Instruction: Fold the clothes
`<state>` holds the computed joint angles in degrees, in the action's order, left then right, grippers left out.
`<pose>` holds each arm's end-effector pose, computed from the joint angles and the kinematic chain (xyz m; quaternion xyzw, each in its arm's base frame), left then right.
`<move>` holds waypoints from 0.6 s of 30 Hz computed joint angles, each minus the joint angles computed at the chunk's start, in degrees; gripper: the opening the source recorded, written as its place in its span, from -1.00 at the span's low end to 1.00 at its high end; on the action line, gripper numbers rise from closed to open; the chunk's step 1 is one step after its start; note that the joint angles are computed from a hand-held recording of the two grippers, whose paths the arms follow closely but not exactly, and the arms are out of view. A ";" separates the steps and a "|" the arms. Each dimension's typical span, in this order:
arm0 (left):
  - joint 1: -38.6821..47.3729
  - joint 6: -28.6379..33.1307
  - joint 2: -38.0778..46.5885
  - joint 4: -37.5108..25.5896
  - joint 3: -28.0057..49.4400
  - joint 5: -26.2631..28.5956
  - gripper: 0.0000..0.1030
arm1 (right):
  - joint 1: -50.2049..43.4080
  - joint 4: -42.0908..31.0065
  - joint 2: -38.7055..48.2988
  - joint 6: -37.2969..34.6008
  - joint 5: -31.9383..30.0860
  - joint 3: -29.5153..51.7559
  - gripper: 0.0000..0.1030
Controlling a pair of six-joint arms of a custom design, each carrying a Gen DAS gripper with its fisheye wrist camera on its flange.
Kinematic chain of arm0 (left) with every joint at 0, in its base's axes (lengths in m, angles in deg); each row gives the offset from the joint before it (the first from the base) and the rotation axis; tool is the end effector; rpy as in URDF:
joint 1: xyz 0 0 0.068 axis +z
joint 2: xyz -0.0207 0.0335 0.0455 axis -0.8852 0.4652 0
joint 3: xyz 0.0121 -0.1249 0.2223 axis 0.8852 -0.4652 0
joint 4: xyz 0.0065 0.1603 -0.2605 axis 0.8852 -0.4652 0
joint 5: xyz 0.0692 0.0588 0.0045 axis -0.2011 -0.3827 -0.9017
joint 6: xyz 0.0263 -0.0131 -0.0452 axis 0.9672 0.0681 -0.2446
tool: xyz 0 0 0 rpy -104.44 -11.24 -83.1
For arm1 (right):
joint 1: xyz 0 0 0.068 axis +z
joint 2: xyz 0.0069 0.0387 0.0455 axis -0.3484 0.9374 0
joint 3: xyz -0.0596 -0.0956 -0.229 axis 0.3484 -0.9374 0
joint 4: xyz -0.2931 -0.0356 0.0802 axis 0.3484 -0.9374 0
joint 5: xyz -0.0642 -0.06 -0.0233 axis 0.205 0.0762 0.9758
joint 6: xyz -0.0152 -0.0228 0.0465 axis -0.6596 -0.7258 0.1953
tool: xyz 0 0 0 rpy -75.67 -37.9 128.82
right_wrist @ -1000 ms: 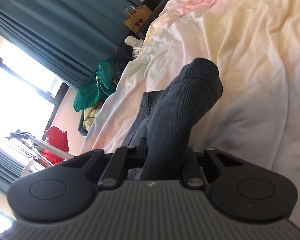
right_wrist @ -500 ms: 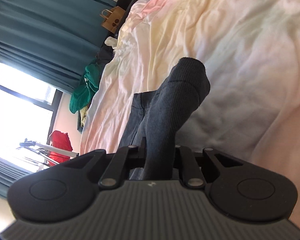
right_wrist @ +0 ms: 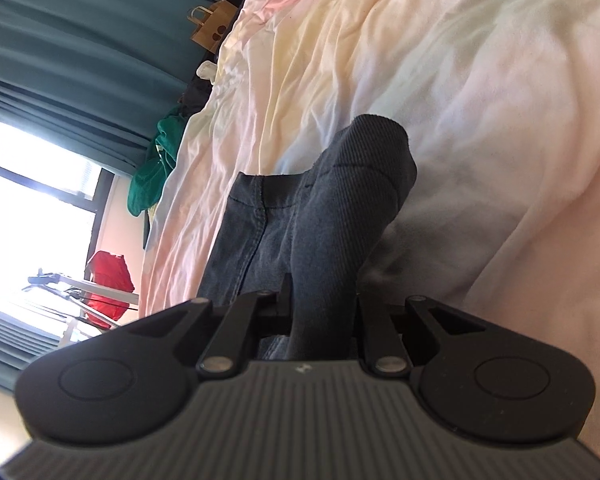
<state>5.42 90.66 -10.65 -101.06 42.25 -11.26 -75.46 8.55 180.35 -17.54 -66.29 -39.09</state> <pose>0.0985 0.1745 0.1755 -0.3913 0.8310 -0.2067 0.3370 0.2217 -0.2781 0.0276 0.5446 0.6849 0.2572 0.4101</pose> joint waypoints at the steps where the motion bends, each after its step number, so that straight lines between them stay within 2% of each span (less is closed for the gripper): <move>1: 0.63 2.09 -1.02 -2.07 0.32 -0.09 -0.10 | -0.03 0.03 0.28 -0.12 -0.08 0.13 -0.71; 6: 1.41 9.94 -6.86 -11.27 1.56 -3.67 -0.07 | 0.20 0.26 0.52 -1.00 0.15 0.33 -0.71; 8: 2.85 11.99 -5.69 -14.07 2.47 -4.28 -0.07 | 0.15 0.26 0.64 -0.89 0.02 0.44 -0.71; 11: 6.20 12.57 2.83 -14.57 3.94 -3.60 0.04 | 0.07 0.51 0.93 -0.73 -0.26 0.52 -0.71; 13: 8.23 12.64 8.72 -14.73 5.28 -3.30 0.82 | 0.02 0.66 1.14 -0.74 -0.45 0.61 -0.71; 15: 12.12 12.72 13.50 -12.21 5.57 -0.70 0.83 | -0.05 0.61 1.27 -0.99 -0.66 0.73 -0.71; 18: 17.22 12.44 21.14 -11.77 7.84 5.24 0.83 | -0.10 0.32 1.08 -1.55 -0.79 0.79 -0.71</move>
